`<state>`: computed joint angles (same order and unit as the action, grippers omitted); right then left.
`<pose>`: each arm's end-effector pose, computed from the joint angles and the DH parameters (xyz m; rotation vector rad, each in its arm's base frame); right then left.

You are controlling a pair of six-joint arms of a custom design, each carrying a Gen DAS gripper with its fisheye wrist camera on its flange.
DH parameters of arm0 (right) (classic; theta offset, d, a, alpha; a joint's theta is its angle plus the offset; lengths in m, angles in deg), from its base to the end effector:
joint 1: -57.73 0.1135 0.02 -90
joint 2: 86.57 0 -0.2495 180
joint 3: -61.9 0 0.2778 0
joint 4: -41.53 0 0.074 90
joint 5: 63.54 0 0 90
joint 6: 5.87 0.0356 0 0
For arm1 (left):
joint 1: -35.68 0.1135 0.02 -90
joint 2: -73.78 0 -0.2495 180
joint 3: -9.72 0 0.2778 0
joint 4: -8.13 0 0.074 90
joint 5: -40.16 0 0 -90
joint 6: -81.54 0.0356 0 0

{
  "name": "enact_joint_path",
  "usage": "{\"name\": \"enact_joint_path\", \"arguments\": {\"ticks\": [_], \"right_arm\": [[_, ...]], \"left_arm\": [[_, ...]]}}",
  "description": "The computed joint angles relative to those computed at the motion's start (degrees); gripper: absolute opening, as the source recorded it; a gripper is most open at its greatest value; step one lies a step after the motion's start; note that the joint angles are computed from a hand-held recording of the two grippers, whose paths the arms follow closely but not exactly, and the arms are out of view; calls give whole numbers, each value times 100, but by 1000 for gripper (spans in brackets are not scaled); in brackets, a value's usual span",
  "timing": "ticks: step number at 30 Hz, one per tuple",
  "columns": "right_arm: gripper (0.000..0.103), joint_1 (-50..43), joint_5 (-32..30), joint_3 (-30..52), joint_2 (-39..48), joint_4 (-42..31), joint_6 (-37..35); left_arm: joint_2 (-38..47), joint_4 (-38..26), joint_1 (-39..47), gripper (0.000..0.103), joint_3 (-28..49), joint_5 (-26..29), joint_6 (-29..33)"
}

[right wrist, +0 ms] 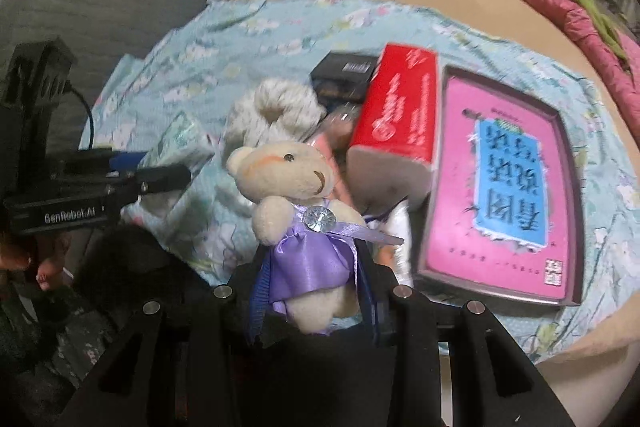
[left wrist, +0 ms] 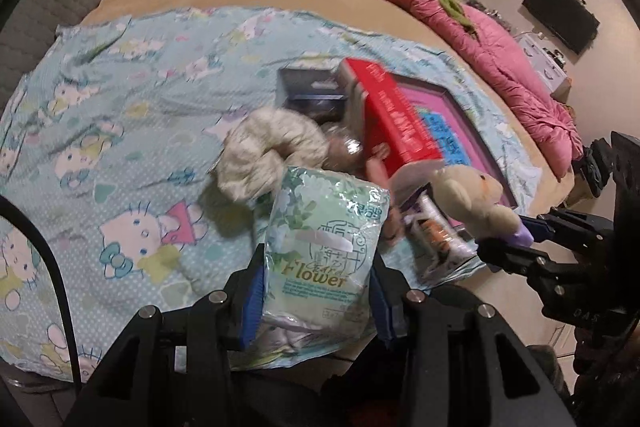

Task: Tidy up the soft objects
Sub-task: 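Carry the tissue pack with left tool while right carries bear toward tray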

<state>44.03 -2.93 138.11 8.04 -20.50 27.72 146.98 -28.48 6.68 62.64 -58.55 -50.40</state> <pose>0.3161 -0.0591 0.1709 -1.0301 2.4730 0.4462 0.2371 -0.1253 0.1646 -0.3475 2.5480 -0.2840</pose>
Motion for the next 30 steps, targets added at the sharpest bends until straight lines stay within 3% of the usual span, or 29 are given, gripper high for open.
{"name": "enact_joint_path", "arguments": {"ticks": [12, 30], "right_arm": [[39, -605, -492, 574, -2, 305, 861], [39, -1419, -930, 1703, 784, 519, 1714]], "left_arm": [[1053, -260, -565, 45, 1603, -226, 67], [2681, -920, -978, 45, 3844, -422, 269]]}}
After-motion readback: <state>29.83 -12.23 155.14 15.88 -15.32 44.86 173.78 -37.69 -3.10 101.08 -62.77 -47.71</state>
